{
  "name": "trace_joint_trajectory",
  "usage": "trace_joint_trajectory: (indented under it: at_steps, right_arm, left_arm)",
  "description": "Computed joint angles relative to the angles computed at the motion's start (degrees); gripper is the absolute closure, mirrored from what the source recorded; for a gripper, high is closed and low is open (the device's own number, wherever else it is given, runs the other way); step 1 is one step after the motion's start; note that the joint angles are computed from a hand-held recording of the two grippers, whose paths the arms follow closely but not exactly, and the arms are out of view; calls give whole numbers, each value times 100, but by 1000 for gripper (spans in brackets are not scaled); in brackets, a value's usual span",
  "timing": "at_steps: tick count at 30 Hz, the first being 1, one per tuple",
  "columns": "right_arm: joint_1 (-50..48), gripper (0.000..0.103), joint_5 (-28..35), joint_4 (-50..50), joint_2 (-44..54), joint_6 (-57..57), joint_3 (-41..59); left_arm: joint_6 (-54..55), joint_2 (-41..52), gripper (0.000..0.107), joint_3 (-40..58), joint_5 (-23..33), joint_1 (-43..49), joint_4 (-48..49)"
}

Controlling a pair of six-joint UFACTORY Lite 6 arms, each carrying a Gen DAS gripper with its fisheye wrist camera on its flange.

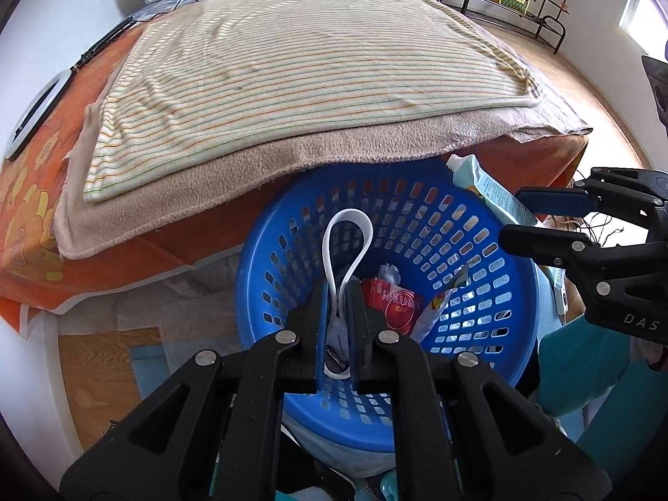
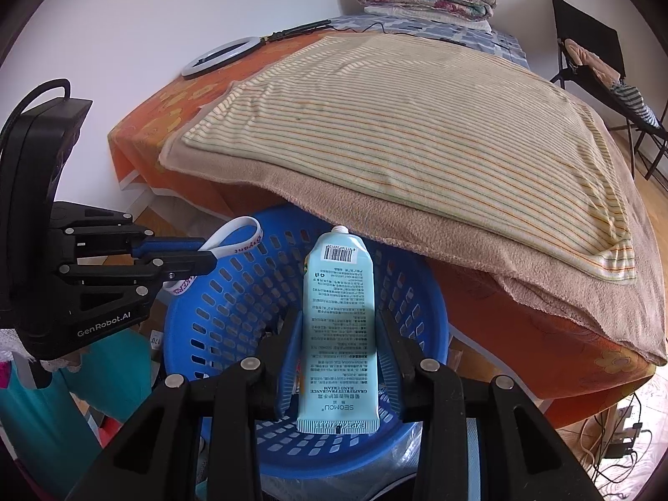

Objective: Collect trash
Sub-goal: 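Open both tools to drop the band and tube into the basket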

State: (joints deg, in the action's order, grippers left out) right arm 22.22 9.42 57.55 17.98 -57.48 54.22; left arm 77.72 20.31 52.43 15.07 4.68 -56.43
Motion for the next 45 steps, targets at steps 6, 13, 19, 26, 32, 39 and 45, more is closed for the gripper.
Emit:
trace_joint_trajectory:
  at_steps: [6,13,19,26,32,39,45]
  right_arm:
    - [-34,66,10,-64,146,77,25]
    - [-48,66,22,-127,297,143,95]
    - [-58,51,-12,-267,340,307,96]
    - [-26,33,-84,-697,411,809,144]
    - [11,19,-151,-1319,452,1470,173]
    - [8,14,-136,-2014,481,2205,235]
    - [-10,13,-101,-2672,458,2938,287]
  left_arm:
    - [-138,129,100,18,-107,-78,149]
    - [-345,245,69,14,-283,-186,328]
    - [-372,315,54,16,-432,-233,308]
    - [-594,355,38,59,-580,-270,452]
    - [-1138,387,32,161,-554,-188,928]
    - [-1438,321,32,179,-549,-163,1179]
    - [-1769,194,32,224,-500,-139,1470]
